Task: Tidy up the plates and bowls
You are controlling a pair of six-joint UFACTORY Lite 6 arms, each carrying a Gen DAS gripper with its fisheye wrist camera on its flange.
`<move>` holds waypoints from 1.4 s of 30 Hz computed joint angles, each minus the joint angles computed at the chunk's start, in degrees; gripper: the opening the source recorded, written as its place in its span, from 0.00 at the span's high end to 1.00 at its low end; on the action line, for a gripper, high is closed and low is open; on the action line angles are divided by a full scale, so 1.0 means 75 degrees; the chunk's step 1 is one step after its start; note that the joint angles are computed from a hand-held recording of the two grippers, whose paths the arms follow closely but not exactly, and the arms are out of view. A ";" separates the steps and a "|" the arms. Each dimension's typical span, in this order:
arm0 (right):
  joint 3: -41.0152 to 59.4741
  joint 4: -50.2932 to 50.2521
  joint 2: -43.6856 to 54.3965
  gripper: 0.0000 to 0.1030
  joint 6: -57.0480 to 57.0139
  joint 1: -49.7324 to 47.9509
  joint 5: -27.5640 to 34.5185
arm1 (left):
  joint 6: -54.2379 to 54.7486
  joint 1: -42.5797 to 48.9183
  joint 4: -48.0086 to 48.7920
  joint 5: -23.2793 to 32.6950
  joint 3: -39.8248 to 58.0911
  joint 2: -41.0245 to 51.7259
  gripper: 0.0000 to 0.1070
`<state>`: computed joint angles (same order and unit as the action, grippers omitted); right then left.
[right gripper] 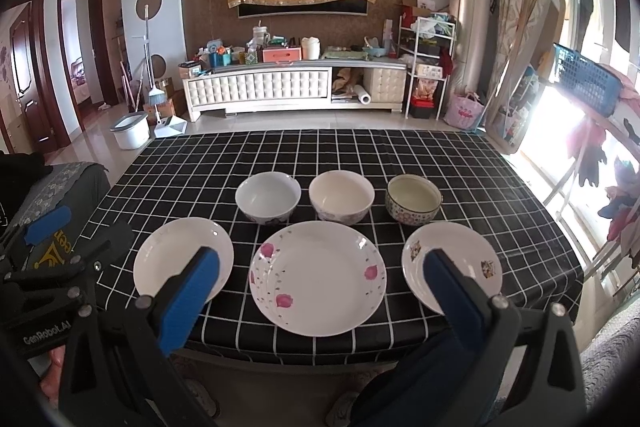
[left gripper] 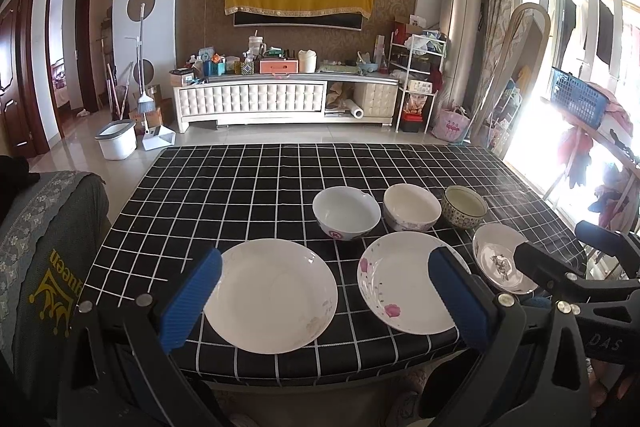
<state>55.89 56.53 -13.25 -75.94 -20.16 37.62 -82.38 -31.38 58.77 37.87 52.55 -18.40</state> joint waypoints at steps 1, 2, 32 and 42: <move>0.0004 0.0008 0.0004 0.00 -0.0017 -0.0011 0.0014 | -0.0006 0.0001 0.0009 -0.0005 -0.0015 -0.0009 0.05; 0.0014 -0.0002 0.0017 0.00 -0.0016 -0.0014 0.0019 | 0.0028 0.0034 -0.0010 -0.0027 0.0053 0.0066 0.05; 0.2218 -0.0369 0.2707 0.00 0.1480 0.2642 -0.0425 | 0.4089 0.3796 -0.2985 -0.1706 0.0279 0.0698 0.04; 0.4374 -0.2439 0.5670 0.04 0.3781 0.4168 -0.0092 | 0.6517 0.5399 -0.5167 -0.2408 0.0481 0.2283 0.05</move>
